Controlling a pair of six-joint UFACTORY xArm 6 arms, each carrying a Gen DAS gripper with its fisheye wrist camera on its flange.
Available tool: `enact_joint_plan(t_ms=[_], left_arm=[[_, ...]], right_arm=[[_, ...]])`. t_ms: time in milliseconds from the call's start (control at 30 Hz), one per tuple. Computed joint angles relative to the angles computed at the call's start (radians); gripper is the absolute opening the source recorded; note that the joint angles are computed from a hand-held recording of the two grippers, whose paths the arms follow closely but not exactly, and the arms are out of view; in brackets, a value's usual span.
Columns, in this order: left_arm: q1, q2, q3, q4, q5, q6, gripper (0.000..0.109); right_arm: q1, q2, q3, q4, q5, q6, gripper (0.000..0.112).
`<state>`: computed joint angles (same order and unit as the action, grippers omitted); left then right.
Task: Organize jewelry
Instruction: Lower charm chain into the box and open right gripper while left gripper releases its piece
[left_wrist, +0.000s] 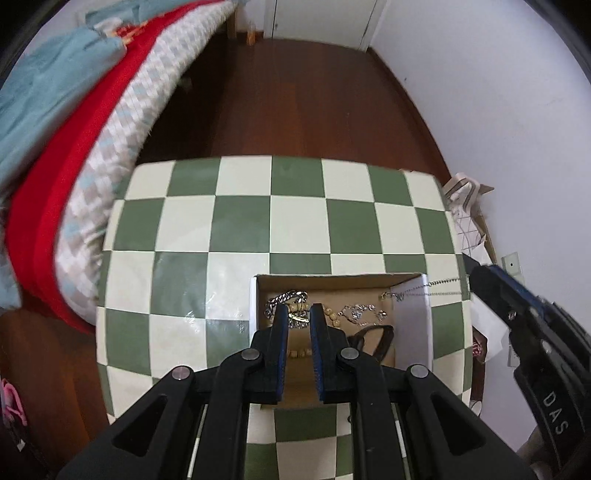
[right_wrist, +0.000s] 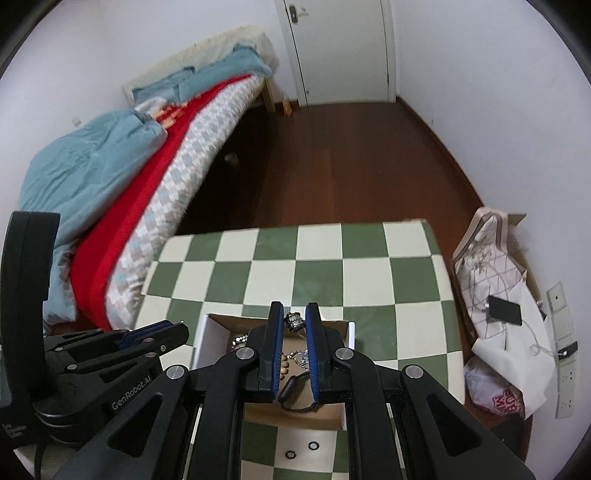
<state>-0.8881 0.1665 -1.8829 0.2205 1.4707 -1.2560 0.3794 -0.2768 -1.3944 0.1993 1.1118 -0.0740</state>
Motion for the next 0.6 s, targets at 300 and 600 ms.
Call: enact_joint_plan(t_ms=[300,600], left_arm=[[0.077,-0.014,0.082,-0.116,-0.078,0.024,0.015],[0.053,-0.043,0.066,-0.008,0.052,-0.025,0.098]], right_arm=[[-0.048,0.158,-0.067,0.056,0.118,0.014,0.013],[-0.071,0.142,-0.032,0.048,0.143,0.019,0.069]])
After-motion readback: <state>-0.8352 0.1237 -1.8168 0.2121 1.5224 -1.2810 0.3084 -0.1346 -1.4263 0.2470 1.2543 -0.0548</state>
